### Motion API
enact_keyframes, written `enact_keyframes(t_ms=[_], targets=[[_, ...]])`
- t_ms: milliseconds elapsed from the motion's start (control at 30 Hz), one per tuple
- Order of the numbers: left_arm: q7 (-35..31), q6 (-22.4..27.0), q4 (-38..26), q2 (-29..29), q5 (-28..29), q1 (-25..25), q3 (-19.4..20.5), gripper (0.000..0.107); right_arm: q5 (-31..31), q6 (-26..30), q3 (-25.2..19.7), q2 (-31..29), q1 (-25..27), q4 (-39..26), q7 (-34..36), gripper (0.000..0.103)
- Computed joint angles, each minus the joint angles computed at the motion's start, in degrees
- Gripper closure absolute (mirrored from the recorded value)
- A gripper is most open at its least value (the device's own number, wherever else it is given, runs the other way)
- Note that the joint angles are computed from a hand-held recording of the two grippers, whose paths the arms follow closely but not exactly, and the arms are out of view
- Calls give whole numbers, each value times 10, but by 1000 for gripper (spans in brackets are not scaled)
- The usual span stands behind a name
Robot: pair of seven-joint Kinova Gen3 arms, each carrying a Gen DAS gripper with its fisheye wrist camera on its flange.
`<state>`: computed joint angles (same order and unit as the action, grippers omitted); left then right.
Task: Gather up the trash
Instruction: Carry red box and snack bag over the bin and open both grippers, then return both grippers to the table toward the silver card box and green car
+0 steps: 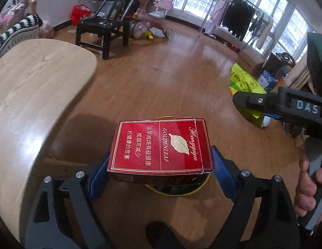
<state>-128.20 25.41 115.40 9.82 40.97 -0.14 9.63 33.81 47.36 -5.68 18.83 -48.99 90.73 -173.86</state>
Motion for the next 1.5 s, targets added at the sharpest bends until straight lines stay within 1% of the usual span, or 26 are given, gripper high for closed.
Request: enact_keyframes(t_ms=[167, 367, 500, 533, 600, 667, 767, 900, 1033, 1133, 1233, 1333, 1367, 1400, 1433, 1500], targets=[[11, -3, -20, 29, -3, 4, 8, 22, -1, 7, 0, 4, -1, -5, 0, 35], [29, -7, -31, 48, -3, 3, 23, 22, -5, 1, 6, 9, 5, -10, 0, 34], [13, -17, -36, 66, 16, -13, 46, 21, -3, 2, 8, 9, 1, -10, -11, 33], [-3, -19, -32, 70, 32, -24, 57, 21, -1, 5, 8, 11, 0, -12, -10, 31], [-19, -16, -32, 75, 51, -34, 66, 21, 0, 18, 9, 17, -2, -20, -6, 23], [-15, -16, -35, 79, 53, -30, 63, 20, 8, 35, 18, 16, -14, -21, -18, 20], [-11, -13, -38, 82, 50, -28, 61, 16, 23, 14, 14, 3, -10, 0, -49, 17], [16, -13, -41, 78, 29, -15, 48, 14, 26, 21, 6, 7, -8, -6, -41, 16], [34, -14, -36, 67, 18, -14, 45, 13, 36, 19, 6, 5, -12, -8, -50, 15], [25, -14, -25, 49, 20, -25, 43, 13, 39, 28, 1, 14, -16, -23, -34, 13], [-4, -12, -1, 12, 29, -41, 32, 13, 42, 38, -1, 26, -25, -42, -8, 12], [-23, -6, 24, -37, 21, -46, -4, 13, 51, 52, 2, 41, -43, -72, 9, 11], [-31, -1, 30, -54, 20, -50, -19, 13, 50, 53, 0, 48, -47, -86, 20, 11], [-39, 9, 39, -80, 13, -55, -43, 13, 46, 50, 0, 53, -49, -95, 30, 11], [-46, 11, 47, -94, 13, -60, -56, 12, 39, 49, -2, 60, -51, -110, 44, 11], [-74, 27, 64, -134, 14, -74, -100, 11, 32, 53, -3, 80, -63, -148, 76, 11]])
